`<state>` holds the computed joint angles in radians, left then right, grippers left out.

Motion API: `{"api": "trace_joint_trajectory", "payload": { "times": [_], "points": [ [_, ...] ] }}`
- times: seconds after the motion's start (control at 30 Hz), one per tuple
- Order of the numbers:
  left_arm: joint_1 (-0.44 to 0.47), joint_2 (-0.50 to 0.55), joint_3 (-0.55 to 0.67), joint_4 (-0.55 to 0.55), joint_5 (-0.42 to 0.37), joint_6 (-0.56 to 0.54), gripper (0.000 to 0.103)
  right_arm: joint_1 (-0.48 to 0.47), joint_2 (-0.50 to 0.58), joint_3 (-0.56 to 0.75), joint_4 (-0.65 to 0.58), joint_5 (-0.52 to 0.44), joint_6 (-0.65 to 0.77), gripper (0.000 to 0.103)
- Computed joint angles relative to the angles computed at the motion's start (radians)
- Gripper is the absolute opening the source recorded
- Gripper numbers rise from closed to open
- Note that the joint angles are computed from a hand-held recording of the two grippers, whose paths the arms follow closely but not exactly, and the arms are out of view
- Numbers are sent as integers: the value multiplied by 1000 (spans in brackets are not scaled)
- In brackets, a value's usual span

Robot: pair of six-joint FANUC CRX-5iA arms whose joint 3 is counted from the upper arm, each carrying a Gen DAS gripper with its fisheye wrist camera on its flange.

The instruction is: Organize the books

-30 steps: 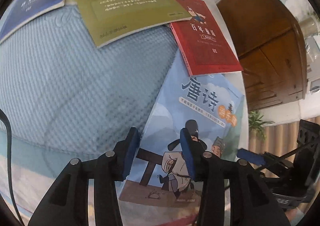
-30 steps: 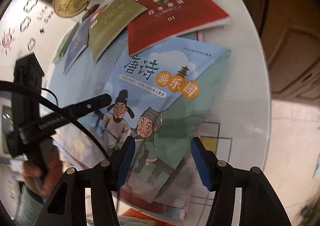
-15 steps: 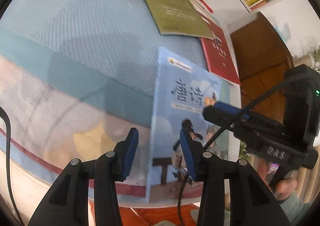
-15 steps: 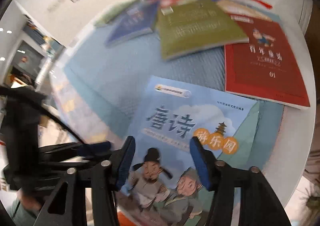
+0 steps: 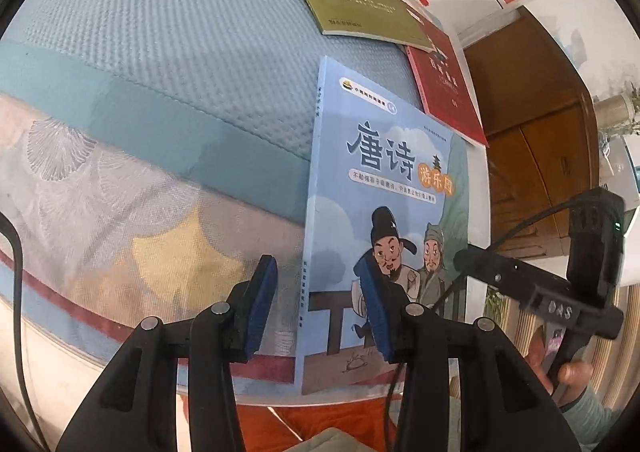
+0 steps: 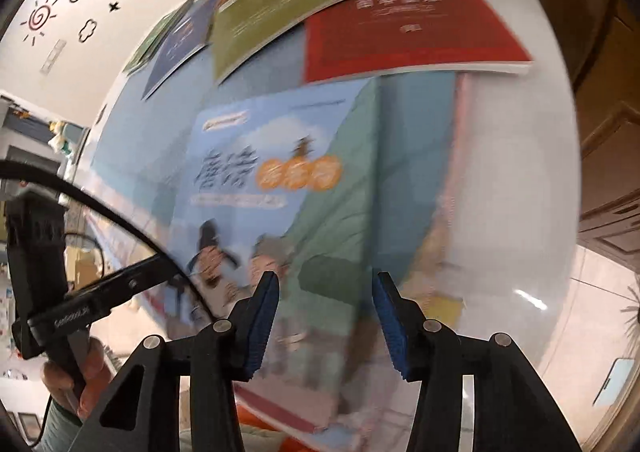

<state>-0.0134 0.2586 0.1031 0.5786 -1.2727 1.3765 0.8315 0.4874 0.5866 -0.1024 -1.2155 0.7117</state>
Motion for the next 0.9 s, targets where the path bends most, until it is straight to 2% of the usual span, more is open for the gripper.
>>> {"api": "trace_joint_trajectory", "payload": {
  "times": [0.07, 0.17, 0.33, 0.4, 0.5, 0.6, 0.67, 0.73, 0.77, 0.83, 0.9],
  "points": [
    [-7, 14, 11, 4, 2, 9, 41, 30, 44, 68, 49, -51, 31, 52],
    [0, 6, 14, -20, 13, 33, 41, 26, 99, 139, 41, -68, 60, 58],
    [38, -12, -22, 9, 63, 73, 41, 13, 189, 266, 63, -35, 141, 58],
    [46, -12, -32, 30, 58, 74, 41, -1, 207, 306, 33, -78, 154, 55],
    [43, -28, -55, 22, 55, 57, 41, -25, 107, 182, -58, -45, 168, 55],
    [41, -46, -78, 20, 73, 46, 41, -8, 32, 73, -13, 19, 172, 55],
    [50, -54, -91, 29, 76, 45, 41, -7, 38, 70, 18, 57, 156, 55],
    [50, -51, -85, 27, 69, 48, 41, -26, 77, 113, -6, 76, 161, 55],
    [50, -50, -82, 22, 65, 45, 41, -31, 107, 146, -16, 59, 167, 55],
    [40, -44, -60, -6, 60, 53, 41, -34, 155, 205, -42, 6, 187, 48],
    [28, -44, -45, -34, 71, 85, 41, -10, 126, 159, 1, 23, 205, 49]
  ]
}}
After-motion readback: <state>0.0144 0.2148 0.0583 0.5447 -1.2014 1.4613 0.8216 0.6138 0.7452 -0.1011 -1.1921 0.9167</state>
